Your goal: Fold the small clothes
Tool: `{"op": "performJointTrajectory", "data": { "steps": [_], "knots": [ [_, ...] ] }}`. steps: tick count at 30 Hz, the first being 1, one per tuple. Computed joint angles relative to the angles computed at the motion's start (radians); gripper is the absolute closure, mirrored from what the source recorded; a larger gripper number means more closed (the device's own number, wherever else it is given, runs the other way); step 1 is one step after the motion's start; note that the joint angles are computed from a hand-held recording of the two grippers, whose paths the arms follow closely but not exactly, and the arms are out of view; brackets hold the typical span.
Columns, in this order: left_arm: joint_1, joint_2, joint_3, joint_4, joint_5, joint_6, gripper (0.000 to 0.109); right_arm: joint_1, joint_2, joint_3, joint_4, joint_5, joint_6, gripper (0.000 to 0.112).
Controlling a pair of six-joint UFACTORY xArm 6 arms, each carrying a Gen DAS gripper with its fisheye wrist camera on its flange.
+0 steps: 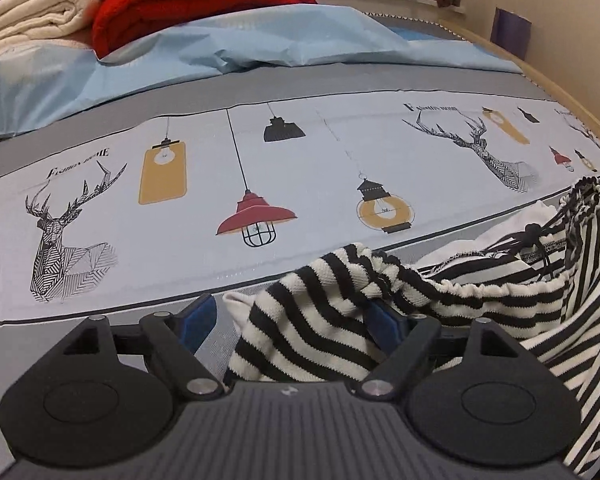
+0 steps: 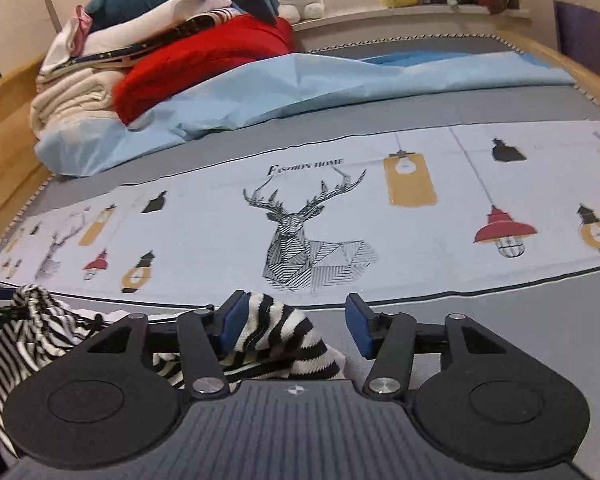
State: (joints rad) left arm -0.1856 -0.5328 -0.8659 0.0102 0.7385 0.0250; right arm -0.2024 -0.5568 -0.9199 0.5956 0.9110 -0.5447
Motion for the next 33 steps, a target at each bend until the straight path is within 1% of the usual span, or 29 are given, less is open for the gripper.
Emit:
{"op": "performJointTrajectory", "data": {
  "steps": [2, 4, 6, 8, 10, 11, 12, 13, 14, 15, 16, 17, 18, 19, 20, 21, 22, 23, 24, 25, 26, 27, 29, 30, 31, 32, 33],
  "knots": [
    [-0.005, 0.011, -0.005, 0.005, -0.005, 0.006, 0.024, -0.009, 0.016, -0.011, 0.002, 0.048, -0.031, 0.054],
    [-0.009, 0.019, -0.007, 0.010, -0.012, 0.003, 0.024, 0.007, 0.025, -0.009, -0.028, 0.065, -0.047, 0.054],
    [-0.008, 0.028, -0.009, 0.007, -0.022, 0.001, 0.024, 0.025, 0.034, -0.006, -0.048, 0.076, -0.059, 0.054],
    [-0.007, 0.033, -0.009, 0.007, -0.027, 0.002, 0.025, 0.054, 0.040, 0.002, -0.095, 0.065, -0.052, 0.054],
    [-0.005, 0.038, -0.008, 0.003, -0.032, 0.010, 0.033, 0.086, 0.044, 0.017, -0.144, 0.038, -0.049, 0.054],
    [-0.004, 0.041, -0.009, -0.007, -0.030, 0.019, 0.047, 0.101, 0.046, 0.024, -0.163, 0.019, -0.044, 0.054],
    [-0.002, 0.047, -0.015, -0.020, -0.022, 0.031, 0.067, 0.117, 0.046, 0.034, -0.188, -0.007, -0.033, 0.055],
    [0.000, 0.053, -0.022, -0.030, -0.013, 0.036, 0.077, 0.139, 0.048, 0.045, -0.230, -0.039, -0.011, 0.056],
    [0.003, 0.054, -0.025, -0.036, -0.012, 0.038, 0.095, 0.154, 0.050, 0.049, -0.253, -0.053, -0.002, 0.058],
    [0.006, 0.051, -0.024, -0.035, -0.027, 0.034, 0.101, 0.166, 0.053, 0.051, -0.263, -0.066, -0.004, 0.072],
    [0.009, 0.041, -0.018, -0.022, -0.052, 0.018, 0.102, 0.174, 0.053, 0.052, -0.262, -0.078, -0.012, 0.092],
    [0.013, 0.030, -0.009, 0.018, -0.093, -0.025, 0.103, 0.182, 0.054, 0.052, -0.263, -0.100, -0.007, 0.102],
    [0.021, 0.013, 0.008, 0.091, -0.164, -0.111, 0.103, 0.190, 0.054, 0.051, -0.270, -0.132, 0.018, 0.110],
    [0.036, -0.002, 0.025, 0.162, -0.233, -0.213, 0.103, 0.190, 0.055, 0.045, -0.249, -0.166, 0.042, 0.110],
    [0.056, -0.008, 0.031, 0.190, -0.275, -0.295, 0.103, 0.182, 0.059, 0.034, -0.187, -0.192, 0.045, 0.110],
    [0.071, 0.001, 0.024, 0.176, -0.275, -0.343, 0.103, 0.169, 0.057, 0.027, -0.090, -0.218, 0.029, 0.110],
    [0.069, 0.024, 0.003, 0.127, -0.233, -0.350, 0.103, 0.168, 0.053, 0.028, -0.018, -0.265, 0.031, 0.110],
    [0.064, 0.047, -0.019, 0.119, -0.183, -0.340, 0.103, 0.173, 0.055, 0.029, 0.011, -0.307, 0.046, 0.110],
    [0.053, 0.071, -0.042, 0.153, -0.134, -0.345, 0.103, 0.184, 0.059, 0.032, -0.001, -0.350, 0.079, 0.110],
    [0.037, 0.088, -0.056, 0.211, -0.107, -0.369, 0.103, 0.198, 0.068, 0.040, -0.055, -0.389, 0.126, 0.110],
    [0.030, 0.101, -0.065, 0.231, -0.100, -0.380, 0.103, 0.211, 0.079, 0.043, -0.151, -0.402, 0.201, 0.110],
    [0.030, 0.107, -0.068, 0.233, -0.105, -0.396, 0.103, 0.222, 0.098, 0.040, -0.242, -0.392, 0.272, 0.110],
    [0.050, 0.097, -0.060, 0.208, -0.134, -0.431, 0.103, 0.239, 0.127, 0.037, -0.366, -0.381, 0.371, 0.110],
    [0.061, 0.090, -0.052, 0.187, -0.146, -0.445, 0.103, 0.245, 0.134, 0.039, -0.380, -0.392, 0.391, 0.110],
    [0.069, 0.093, -0.053, 0.165, -0.138, -0.448, 0.101, 0.248, 0.138, 0.042, -0.353, -0.417, 0.386, 0.110],
    [0.074, 0.115, -0.075, 0.147, -0.104, -0.434, 0.097, 0.250, 0.146, 0.041, -0.345, -0.435, 0.392, 0.110],
    [0.073, 0.142, -0.102, 0.129, -0.041, -0.410, 0.091, 0.253, 0.161, 0.036, -0.377, -0.440, 0.425, 0.109]
  ]
}}
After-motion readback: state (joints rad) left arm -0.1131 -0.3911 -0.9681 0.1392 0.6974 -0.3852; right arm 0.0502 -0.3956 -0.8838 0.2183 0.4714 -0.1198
